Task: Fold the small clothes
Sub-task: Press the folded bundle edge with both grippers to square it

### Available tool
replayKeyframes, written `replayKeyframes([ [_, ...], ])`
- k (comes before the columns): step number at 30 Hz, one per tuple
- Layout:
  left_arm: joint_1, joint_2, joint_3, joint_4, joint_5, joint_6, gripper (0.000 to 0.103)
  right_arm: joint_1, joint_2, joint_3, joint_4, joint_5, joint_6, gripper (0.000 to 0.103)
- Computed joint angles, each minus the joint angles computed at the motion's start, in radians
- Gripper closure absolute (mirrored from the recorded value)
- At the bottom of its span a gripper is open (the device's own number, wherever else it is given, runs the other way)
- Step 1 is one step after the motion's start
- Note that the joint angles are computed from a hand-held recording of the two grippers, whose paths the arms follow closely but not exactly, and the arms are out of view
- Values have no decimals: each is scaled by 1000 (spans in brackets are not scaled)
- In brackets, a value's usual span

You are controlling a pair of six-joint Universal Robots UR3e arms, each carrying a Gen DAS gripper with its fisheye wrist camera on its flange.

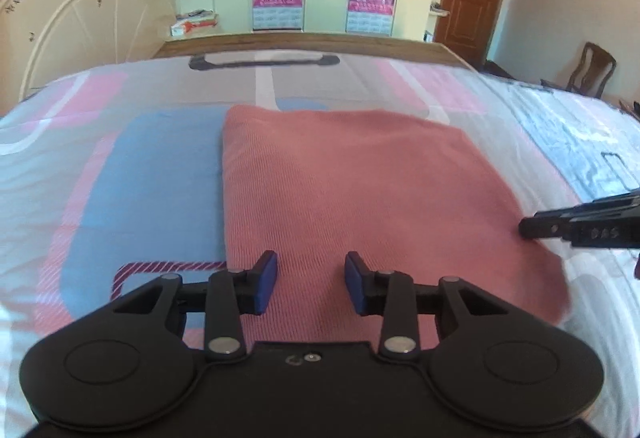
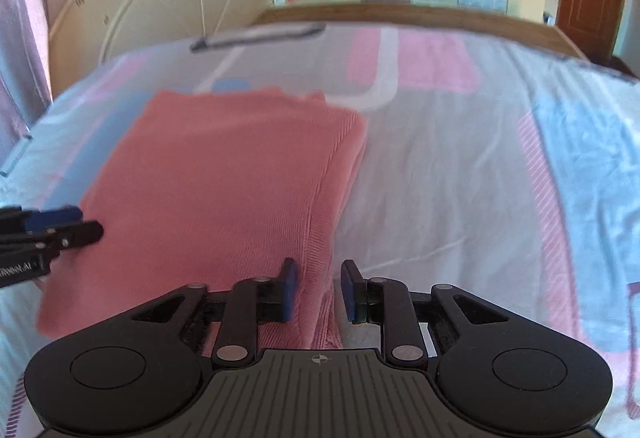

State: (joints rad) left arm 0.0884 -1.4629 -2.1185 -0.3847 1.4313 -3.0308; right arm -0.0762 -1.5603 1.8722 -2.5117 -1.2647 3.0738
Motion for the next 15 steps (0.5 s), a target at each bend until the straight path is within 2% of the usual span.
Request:
replayKeyframes([
  [2, 17, 99, -73, -13, -7, 5, 68, -51, -117, 74, 23, 66, -21, 80],
  [6, 64, 260, -192, -65, -14, 0, 68, -146, -297, 168, 180, 209, -70, 80],
  [8, 86, 299, -227, -105, -21, -6, 68, -111, -305, 193, 159, 177, -72, 80],
  [12, 68, 333, -268, -130, 9, -37, 68, -16, -225, 196, 103, 1, -36, 84],
  [15, 60, 376, -293, -135, 25, -37, 68, -46, -269, 219, 120, 37, -27, 84],
])
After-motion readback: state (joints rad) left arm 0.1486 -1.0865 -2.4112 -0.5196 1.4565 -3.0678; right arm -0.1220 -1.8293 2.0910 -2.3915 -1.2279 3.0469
